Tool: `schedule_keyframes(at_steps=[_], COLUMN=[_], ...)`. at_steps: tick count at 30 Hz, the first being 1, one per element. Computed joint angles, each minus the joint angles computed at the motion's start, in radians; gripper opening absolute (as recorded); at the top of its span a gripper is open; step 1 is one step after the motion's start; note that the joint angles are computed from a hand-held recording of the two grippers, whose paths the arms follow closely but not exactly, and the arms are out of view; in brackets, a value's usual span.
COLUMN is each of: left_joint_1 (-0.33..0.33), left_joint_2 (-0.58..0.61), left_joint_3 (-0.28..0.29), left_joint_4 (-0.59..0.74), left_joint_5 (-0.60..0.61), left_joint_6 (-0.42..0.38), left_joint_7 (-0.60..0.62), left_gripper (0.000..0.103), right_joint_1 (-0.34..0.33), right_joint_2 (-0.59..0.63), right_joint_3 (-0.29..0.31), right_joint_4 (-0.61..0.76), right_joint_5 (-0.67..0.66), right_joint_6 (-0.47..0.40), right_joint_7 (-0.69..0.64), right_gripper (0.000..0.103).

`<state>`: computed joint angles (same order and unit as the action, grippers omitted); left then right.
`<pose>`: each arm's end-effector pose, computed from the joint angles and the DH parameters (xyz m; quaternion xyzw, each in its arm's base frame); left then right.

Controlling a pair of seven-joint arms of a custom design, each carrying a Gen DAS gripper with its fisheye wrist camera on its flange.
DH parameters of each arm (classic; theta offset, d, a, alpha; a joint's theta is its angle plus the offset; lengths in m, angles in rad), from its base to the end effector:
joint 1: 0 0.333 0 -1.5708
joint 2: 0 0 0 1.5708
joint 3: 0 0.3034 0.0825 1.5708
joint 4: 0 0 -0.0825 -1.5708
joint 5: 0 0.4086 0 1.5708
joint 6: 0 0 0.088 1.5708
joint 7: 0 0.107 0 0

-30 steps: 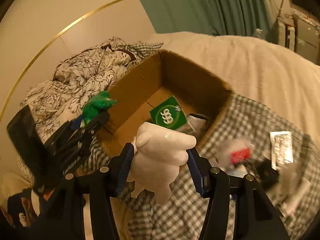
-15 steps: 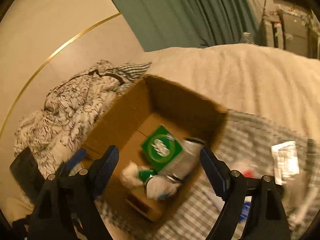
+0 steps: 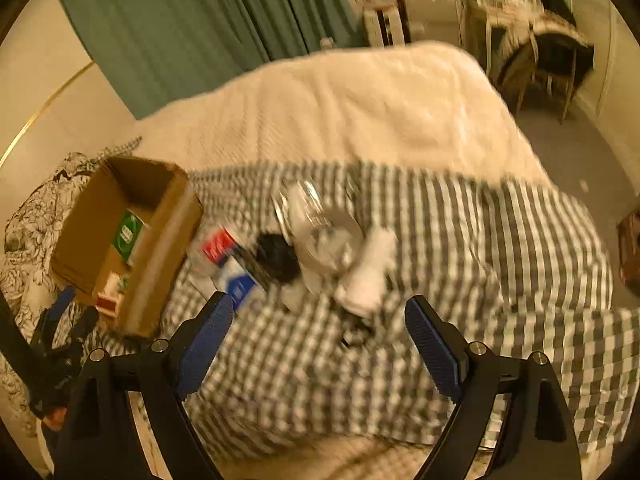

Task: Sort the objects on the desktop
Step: 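Drop the blue tissue pack in with left tool while right drops white cup stack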

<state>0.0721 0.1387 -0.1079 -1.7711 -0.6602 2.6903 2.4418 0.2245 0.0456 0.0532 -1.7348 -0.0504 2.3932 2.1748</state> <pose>0.6722 -0.0003 0.5437 -0.4915 0.7538 -0.3605 0.2455 0.6221 0.1762 0.5911 -0.5653 0.7675 -0.1214 0.2768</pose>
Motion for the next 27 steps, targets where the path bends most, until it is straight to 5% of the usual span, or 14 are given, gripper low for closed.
schedule_keyframes(at_steps=[8, 11, 14, 16, 22, 27], left_joint_1=[-0.070, -0.090, -0.141, -0.114, -0.194, -0.160], left_joint_2=[0.043, 0.111, 0.157, 0.199, 0.330, 0.470], left_joint_3=[-0.007, -0.001, 0.026, -0.022, 0.043, 0.025], left_joint_4=[-0.043, 0.013, 0.015, 0.066, 0.206, 0.422], left_joint_5=[0.154, 0.217, 0.350, 0.317, 0.448, 0.435], left_joint_6=[0.035, 0.035, 0.176, 0.126, 0.120, -0.075], left_joint_7=[-0.146, -0.185, -0.254, -0.153, -0.220, -0.247], left_gripper=[0.103, 0.103, 0.103, 0.103, 0.103, 0.103], right_joint_1=[-0.037, -0.056, -0.052, -0.056, -0.089, -0.110], right_joint_2=[0.049, 0.070, 0.096, 0.115, 0.171, 0.200], right_joint_3=[-0.012, -0.008, -0.012, -0.013, 0.006, 0.029], right_joint_4=[0.010, 0.020, 0.033, 0.033, 0.072, 0.089], right_joint_5=[0.051, 0.114, 0.045, 0.029, 0.110, 0.196], right_joint_6=[-0.002, -0.011, -0.019, 0.007, 0.001, 0.044], right_joint_7=[-0.170, -0.238, -0.214, -0.206, -0.250, -0.310], right_gripper=[0.088, 0.080, 0.078, 0.069, 0.069, 0.069])
